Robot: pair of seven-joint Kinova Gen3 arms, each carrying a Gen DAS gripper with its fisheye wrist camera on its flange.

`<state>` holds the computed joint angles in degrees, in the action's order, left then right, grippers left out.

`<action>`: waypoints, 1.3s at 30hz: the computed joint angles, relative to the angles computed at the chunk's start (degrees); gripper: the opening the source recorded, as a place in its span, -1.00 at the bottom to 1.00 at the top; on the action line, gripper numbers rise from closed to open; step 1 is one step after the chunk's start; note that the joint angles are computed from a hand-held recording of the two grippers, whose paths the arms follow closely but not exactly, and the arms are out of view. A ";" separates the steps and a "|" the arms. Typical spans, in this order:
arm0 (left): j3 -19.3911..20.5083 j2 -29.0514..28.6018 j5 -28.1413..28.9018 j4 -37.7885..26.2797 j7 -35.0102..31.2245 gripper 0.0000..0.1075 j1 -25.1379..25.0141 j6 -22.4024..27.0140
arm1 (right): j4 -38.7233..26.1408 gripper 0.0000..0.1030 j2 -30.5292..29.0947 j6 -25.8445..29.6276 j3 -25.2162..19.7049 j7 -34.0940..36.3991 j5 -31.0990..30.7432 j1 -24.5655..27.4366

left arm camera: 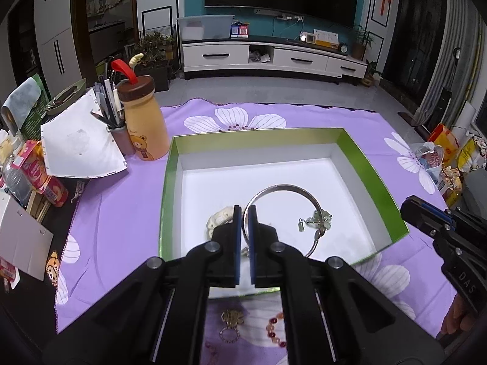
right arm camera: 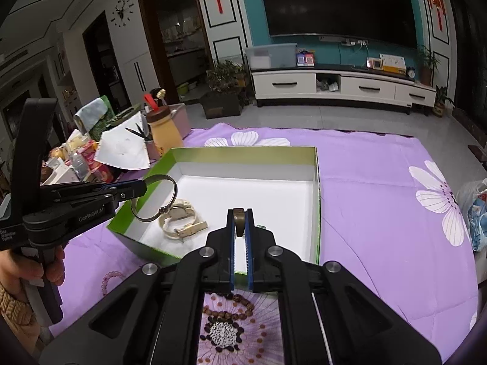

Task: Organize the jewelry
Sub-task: 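Carry the bangle and ring into the green box and open both tools, then lift both open tools out of the green box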

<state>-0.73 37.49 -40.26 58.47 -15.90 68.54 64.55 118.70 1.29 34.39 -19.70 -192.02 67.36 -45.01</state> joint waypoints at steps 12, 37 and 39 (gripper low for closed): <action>-0.97 4.87 3.22 -6.66 -4.28 -0.89 -1.26 3.02 | -4.78 -0.89 6.12 -0.01 3.81 7.61 -5.76 -1.15; -2.08 2.16 -1.64 -3.03 -0.09 0.56 2.74 3.32 | -1.45 0.29 2.98 7.62 1.43 -2.59 -3.98 -5.09; -1.76 1.56 -2.12 -2.16 0.48 0.66 3.11 3.08 | -0.93 0.38 2.43 8.40 0.61 -3.32 -4.27 -5.44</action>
